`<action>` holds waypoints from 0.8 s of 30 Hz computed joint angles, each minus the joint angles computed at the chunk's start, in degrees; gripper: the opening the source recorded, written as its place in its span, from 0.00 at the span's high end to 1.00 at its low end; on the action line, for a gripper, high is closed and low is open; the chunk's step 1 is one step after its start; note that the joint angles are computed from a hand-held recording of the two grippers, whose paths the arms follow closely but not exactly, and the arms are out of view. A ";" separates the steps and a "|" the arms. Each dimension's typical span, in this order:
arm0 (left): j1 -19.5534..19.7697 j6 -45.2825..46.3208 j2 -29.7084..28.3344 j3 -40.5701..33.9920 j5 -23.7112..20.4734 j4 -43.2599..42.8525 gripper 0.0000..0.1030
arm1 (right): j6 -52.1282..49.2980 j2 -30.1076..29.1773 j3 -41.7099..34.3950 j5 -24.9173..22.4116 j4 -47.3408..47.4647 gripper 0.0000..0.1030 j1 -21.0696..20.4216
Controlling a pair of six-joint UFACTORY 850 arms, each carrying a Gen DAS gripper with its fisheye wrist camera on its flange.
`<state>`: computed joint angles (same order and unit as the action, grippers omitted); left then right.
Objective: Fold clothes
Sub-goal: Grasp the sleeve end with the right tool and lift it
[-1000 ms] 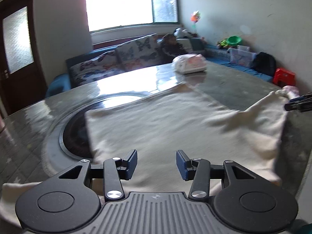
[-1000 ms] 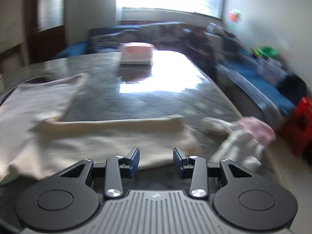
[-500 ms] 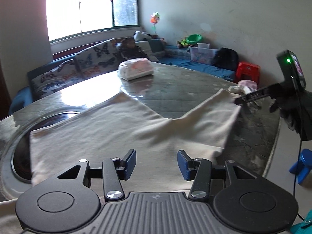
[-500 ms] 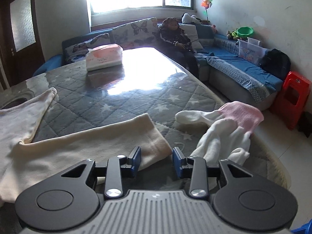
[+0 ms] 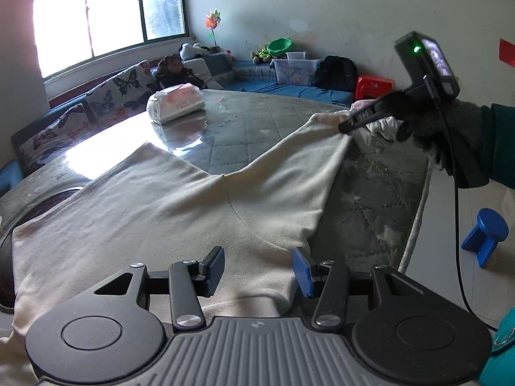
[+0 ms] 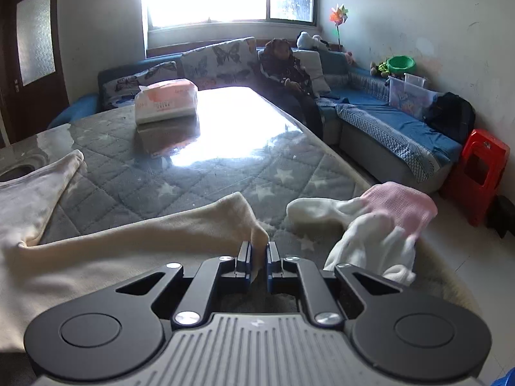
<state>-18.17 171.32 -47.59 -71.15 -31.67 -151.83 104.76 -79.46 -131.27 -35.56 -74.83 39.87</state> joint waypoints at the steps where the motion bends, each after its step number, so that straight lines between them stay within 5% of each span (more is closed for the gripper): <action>1: 0.15 -0.40 0.22 0.15 -0.39 0.32 0.51 | 1.03 0.18 0.49 0.02 -0.96 0.92 0.05; 15: -1.53 1.86 -3.08 -3.99 1.74 -2.78 0.51 | 9.48 3.36 5.10 1.88 -8.75 0.92 0.03; 24: 1.56 0.58 1.11 0.83 -3.57 -7.33 0.48 | 17.42 9.77 10.15 5.42 -23.18 0.92 1.61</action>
<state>-16.61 171.90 -46.48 -70.32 -35.24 -159.15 122.18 -69.69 -121.12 -30.14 -98.01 41.48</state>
